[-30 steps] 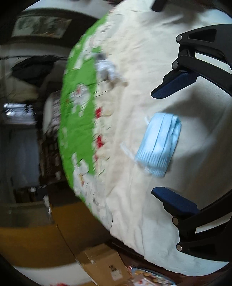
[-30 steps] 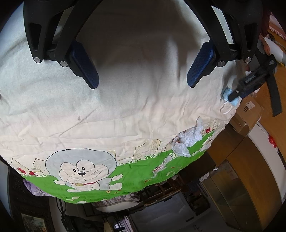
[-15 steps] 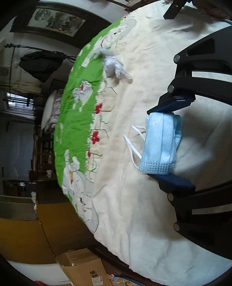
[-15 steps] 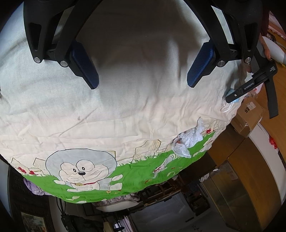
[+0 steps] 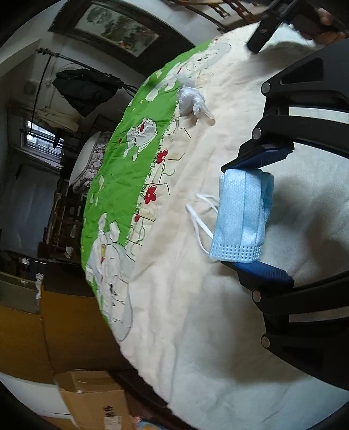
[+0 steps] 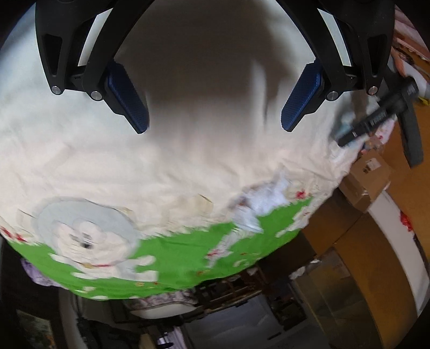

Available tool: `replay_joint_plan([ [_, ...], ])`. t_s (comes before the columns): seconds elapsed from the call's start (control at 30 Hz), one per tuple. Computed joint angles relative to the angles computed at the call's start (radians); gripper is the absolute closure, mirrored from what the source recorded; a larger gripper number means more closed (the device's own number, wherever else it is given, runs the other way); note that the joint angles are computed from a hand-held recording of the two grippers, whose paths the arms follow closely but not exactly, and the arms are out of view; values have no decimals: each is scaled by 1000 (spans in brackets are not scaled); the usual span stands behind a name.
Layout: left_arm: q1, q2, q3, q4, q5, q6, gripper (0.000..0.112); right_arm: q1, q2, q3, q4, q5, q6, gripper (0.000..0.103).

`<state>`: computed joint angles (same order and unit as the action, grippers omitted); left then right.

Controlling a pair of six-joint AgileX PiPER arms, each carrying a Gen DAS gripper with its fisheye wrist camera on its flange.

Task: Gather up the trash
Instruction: 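Grasp the crumpled white tissue with the right tool while the left tool holds the mask, then carry the mask and tissue in both tools over the red wastebasket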

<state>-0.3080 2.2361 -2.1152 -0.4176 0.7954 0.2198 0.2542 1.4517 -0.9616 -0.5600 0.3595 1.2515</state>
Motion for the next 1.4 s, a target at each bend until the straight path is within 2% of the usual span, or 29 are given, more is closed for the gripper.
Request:
replay_joint_plan([
  [0.1, 15, 18, -28, -38, 31, 11, 51, -18, 117, -143, 39, 1, -79, 8],
  [0.27, 16, 21, -31, -61, 37, 36, 51, -37, 315, -386, 77, 42, -152, 9],
  [0.37, 15, 21, -28, -72, 41, 52, 51, -45, 405, -504, 148, 92, -242, 17],
  [0.4, 15, 25, -34, -73, 46, 53, 51, -52, 418, -520, 181, 100, -267, 30],
  [0.43, 15, 28, -40, -73, 50, 52, 51, -57, 417, -512, 186, 97, -256, 50],
  [0.5, 18, 38, -55, -76, 61, 48, 51, -67, 382, -449, 197, 34, -252, 73],
  [0.53, 18, 41, -60, -76, 66, 46, 51, -60, 369, -431, 158, 28, -213, 75],
  [0.67, 13, 26, -38, -64, 48, 46, 51, 20, 256, -305, -171, 31, 83, 76],
  [0.73, 6, 3, 1, -50, 18, 49, 51, 59, 203, -245, -269, 42, 172, 76],
  [0.83, -2, -57, 100, -20, -42, 34, 51, 96, 122, -146, -271, 20, 189, 76],
  [0.9, 7, -95, 162, -43, -53, 54, 52, 112, 82, -99, -242, 12, 173, 76],
  [1.03, 25, -208, 327, -75, -85, 103, 52, 180, -14, -12, -311, 43, 259, 76],
  [1.13, 26, -338, 472, -55, -146, 124, 52, 232, -79, 27, -346, 66, 318, 76],
  [1.3, 20, -498, 590, -39, -178, 125, 52, 344, -180, 57, -449, 144, 444, 76],
  [1.4, 13, -589, 635, -44, -180, 131, 52, 436, -240, 55, -500, 229, 488, 76],
])
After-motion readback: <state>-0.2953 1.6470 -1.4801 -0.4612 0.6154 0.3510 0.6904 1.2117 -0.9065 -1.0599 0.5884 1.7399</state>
